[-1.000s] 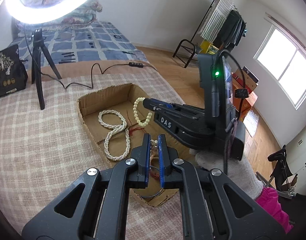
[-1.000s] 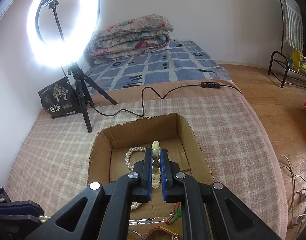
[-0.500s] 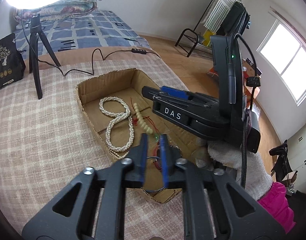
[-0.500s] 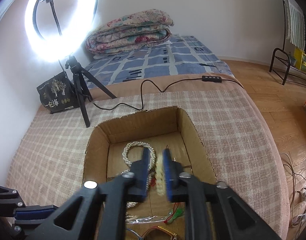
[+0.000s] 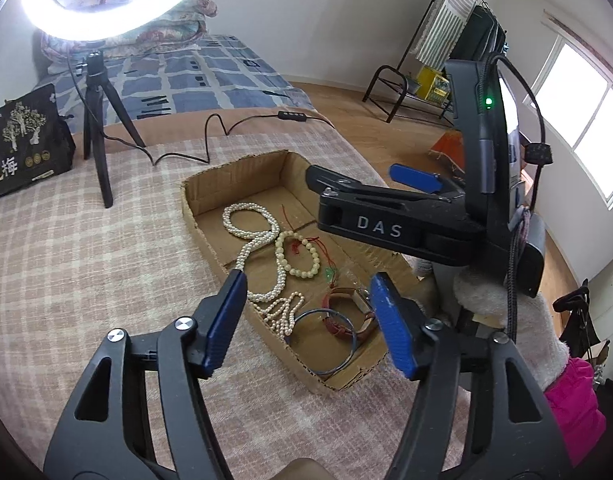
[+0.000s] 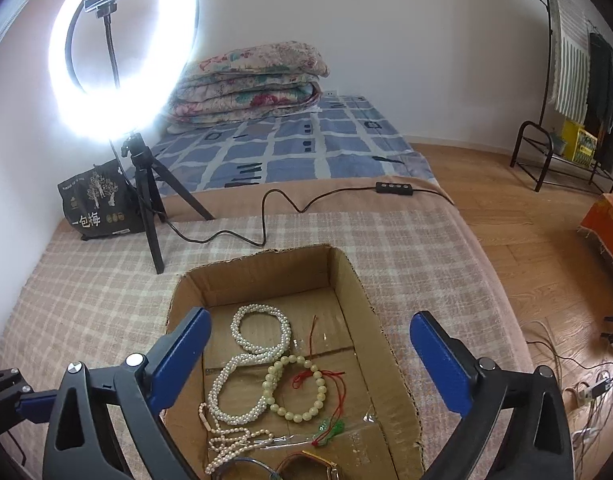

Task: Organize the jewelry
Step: 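Withdraw both tools from the box toward the pearl earrings on the blanket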

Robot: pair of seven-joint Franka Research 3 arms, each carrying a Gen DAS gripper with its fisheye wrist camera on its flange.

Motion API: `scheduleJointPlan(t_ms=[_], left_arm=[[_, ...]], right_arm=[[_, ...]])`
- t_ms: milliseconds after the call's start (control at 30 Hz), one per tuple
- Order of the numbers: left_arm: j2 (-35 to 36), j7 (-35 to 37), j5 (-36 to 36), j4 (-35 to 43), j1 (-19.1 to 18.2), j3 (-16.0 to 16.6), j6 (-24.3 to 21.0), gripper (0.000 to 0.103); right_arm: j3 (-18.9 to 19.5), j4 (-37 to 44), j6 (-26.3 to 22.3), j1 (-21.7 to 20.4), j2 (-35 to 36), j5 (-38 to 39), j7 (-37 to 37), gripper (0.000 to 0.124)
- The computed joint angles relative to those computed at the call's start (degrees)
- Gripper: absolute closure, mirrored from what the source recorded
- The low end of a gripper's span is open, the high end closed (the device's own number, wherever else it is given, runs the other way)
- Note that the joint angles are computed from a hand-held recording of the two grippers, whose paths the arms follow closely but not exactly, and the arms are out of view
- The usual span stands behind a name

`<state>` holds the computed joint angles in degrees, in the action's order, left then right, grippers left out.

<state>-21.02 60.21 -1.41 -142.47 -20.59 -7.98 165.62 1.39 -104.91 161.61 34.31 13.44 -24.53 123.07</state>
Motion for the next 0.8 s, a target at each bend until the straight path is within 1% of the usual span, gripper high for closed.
scheduleJointPlan(t_ms=[100, 233, 433, 600, 800], left_arm=[[-1.8, 0.7, -0.1, -1.0, -0.5, 0.3, -0.7, 0.034], [-5.0, -0.3, 2.6, -2.5, 0.9, -1.2, -2.2, 0.033], [-10.8, -2.0, 6.2, -5.2, 2.1, -2.2, -4.8, 0.033], [-15.7, -3.1, 8.1, -7.8, 2.7, -1.9, -6.9, 0.033], [-22.2, -3.1, 9.0, -11.6, 3.0, -0.3, -10.1, 0.033]], right_arm=[[-0.5, -0.3, -1.1, 0.7, -1.1, -2.5, 1.7, 0.021], [0.1, -0.8, -2.4, 0.8, -2.8, -5.6, 3.3, 0.021], [1.8, -1.5, -3.6, 0.5, -5.1, -10.6, 7.0, 0.021], [3.7, -2.2, -4.2, -0.1, -6.7, -12.6, 7.9, 0.021], [5.9, -4.5, -3.6, -0.7, -9.5, -14.9, 9.4, 0.021]])
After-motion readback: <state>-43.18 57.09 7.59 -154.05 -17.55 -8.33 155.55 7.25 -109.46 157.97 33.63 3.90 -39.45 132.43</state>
